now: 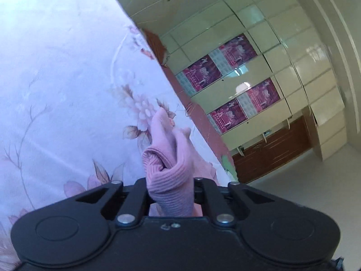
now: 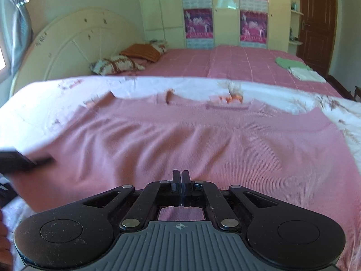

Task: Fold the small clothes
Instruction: 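Grasp the side edge of the folded sweatshirt with the left gripper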

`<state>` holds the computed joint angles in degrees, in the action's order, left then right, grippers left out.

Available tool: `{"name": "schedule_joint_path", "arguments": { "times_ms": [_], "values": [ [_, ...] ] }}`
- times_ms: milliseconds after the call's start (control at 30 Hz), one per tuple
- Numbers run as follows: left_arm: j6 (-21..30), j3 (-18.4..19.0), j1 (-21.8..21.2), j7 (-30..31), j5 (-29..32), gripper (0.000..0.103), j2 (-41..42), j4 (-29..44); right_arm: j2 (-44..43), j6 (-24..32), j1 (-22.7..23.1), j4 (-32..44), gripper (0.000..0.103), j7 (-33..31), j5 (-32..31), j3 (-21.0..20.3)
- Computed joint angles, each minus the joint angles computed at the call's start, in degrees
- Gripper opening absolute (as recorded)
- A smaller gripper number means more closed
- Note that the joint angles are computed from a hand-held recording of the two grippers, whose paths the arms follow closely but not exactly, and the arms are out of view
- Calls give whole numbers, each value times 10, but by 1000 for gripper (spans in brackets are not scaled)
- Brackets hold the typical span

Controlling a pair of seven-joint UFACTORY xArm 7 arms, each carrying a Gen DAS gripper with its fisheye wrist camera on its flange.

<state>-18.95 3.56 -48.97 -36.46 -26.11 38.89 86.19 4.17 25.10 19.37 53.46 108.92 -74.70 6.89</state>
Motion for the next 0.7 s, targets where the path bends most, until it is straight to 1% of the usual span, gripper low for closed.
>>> {"name": "schedule_joint_path", "arguments": {
  "times_ms": [33, 67, 100, 133, 167, 200, 267, 333, 367, 400, 433, 467, 533, 567, 633, 667, 700],
  "values": [
    [13, 6, -3, -7, 6, 7, 1, -1, -2, -9, 17, -4, 0, 17, -13, -20],
    [27, -2, 3, -5, 1, 7, 3, -1, -2, -19, 10, -7, 0, 39, -32, -17],
    [39, -2, 5, -16, 0, 8, 6, -1, 2, -29, -7, -8, 0, 37, -28, -5],
    [36, -21, 21, -30, 8, 9, 9, -5, 6, -39, -10, -10, 0, 26, -16, -7],
    [22, -43, 37, -46, 15, 16, 11, -12, 5, -40, -10, -11, 0, 35, -27, -8],
    [5, -51, 42, -60, 17, 18, 14, -17, 4, -41, -11, -10, 0, 30, -23, -8],
    [-5, -35, 27, -66, 11, 23, 19, -14, -2, -41, -10, -12, 0, 44, -36, -8],
    [10, -9, 6, -66, -3, 25, 24, 0, -9, -48, -13, -16, 0, 93, -77, -9],
    [25, 14, -12, -67, -14, 21, 28, 9, -10, -53, -16, -16, 0, 99, -82, -8],
    [46, 44, -33, -69, -25, 12, 26, 9, -6, -63, -20, -16, 0, 94, -78, -8],
    [65, 65, -44, -75, -23, 10, 26, 12, 0, -72, -23, -14, 0, 79, -66, -8],
    [67, 67, -44, -82, -16, 8, 28, 15, 6, -73, -23, -12, 0, 72, -61, -8],
    [73, 82, -52, -85, 5, 8, 23, 12, 6, -83, -25, -13, 0, 93, -80, -13],
    [65, 89, -58, -85, 16, 8, 18, 5, 5, -92, -28, -14, 0, 104, -86, -16],
    [45, 78, -52, -83, 36, 8, 8, 0, 7, -106, -33, -14, 0, 136, -111, -19],
    [47, 85, -60, -78, 38, 7, 3, 6, 7, -114, -36, -15, 0, 148, -124, -21],
    [50, 100, -77, -71, 38, 7, 1, 16, 7, -114, -38, -15, 0, 138, -126, -20]
  ]
}}
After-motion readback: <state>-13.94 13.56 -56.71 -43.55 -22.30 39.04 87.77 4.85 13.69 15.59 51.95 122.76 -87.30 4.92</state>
